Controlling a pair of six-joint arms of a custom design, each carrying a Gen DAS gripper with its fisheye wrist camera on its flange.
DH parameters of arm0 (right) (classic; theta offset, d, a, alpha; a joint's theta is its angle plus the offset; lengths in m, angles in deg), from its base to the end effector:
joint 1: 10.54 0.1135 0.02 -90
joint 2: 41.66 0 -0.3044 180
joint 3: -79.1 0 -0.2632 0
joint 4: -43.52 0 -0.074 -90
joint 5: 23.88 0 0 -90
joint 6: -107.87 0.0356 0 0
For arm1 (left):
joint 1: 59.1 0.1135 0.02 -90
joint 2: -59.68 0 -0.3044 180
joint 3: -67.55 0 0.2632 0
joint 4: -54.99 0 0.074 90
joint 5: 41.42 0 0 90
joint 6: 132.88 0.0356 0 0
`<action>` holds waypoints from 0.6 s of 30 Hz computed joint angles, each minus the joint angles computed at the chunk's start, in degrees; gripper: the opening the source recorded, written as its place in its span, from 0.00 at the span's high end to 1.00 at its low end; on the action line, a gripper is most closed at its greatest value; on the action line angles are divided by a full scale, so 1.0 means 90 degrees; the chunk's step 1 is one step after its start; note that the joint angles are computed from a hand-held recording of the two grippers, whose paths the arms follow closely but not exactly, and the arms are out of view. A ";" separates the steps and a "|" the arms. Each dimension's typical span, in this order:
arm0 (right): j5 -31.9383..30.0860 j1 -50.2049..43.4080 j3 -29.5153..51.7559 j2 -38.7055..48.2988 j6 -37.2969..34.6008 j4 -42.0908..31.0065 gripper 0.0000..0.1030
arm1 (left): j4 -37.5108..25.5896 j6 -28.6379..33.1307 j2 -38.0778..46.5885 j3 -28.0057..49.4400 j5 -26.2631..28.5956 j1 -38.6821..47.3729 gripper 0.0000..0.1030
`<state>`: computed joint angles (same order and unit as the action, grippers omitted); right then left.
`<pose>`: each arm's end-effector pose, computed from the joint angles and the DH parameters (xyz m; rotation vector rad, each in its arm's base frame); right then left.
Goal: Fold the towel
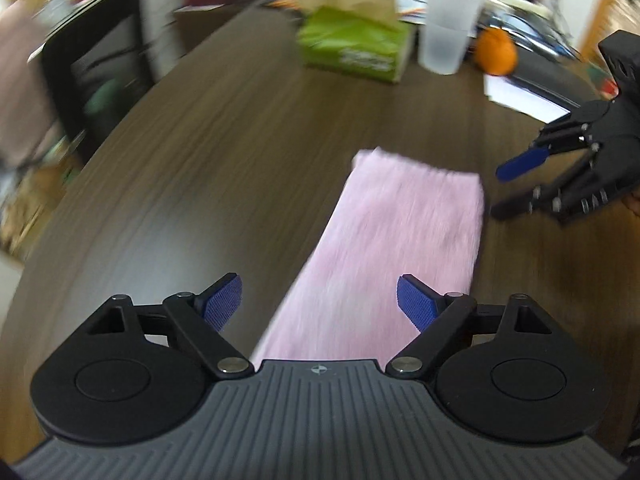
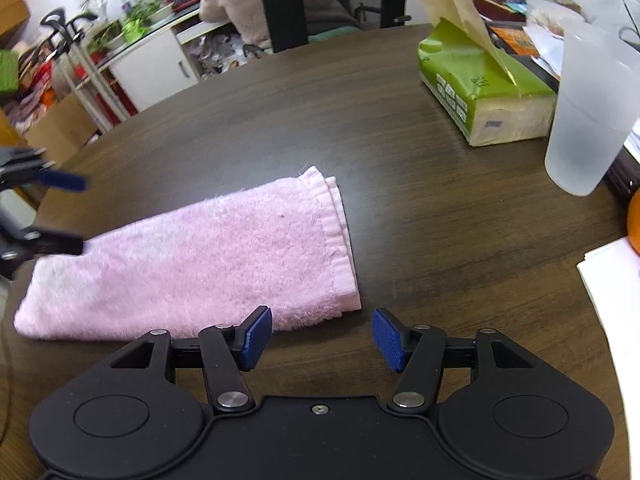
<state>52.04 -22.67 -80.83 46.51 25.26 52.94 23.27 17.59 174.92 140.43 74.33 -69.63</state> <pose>0.1630 -0.0262 0.0808 0.3483 2.5498 0.2875 0.3643 -0.0834 0.1095 1.6239 2.1293 -0.3966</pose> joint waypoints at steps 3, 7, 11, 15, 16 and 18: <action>0.0153 0.0205 -0.0122 0.0068 0.0506 0.0300 0.47 | -0.0453 0.0097 0.0662 0.0862 0.0036 -0.0529 0.17; 0.0317 0.0365 -0.0291 0.0324 0.0758 0.0797 0.47 | -0.1073 0.0402 0.1460 0.1873 -0.0009 -0.1075 0.17; 0.0413 0.0418 -0.0347 0.0615 0.0799 0.1131 0.46 | -0.1814 0.0682 0.2084 0.2716 -0.0202 -0.1461 0.17; 0.0285 0.0233 -0.0315 0.0899 0.0953 0.1364 0.46 | -0.2365 0.0770 0.2590 0.3391 -0.0494 -0.1716 0.17; 0.0335 0.0262 -0.0287 0.0948 0.0995 0.1367 0.46 | -0.2481 0.0753 0.2697 0.3540 -0.0538 -0.1760 0.17; 0.0455 0.0334 -0.0216 0.1077 0.1102 0.1386 0.46 | -0.2633 0.0762 0.2827 0.3724 -0.0561 -0.1797 0.17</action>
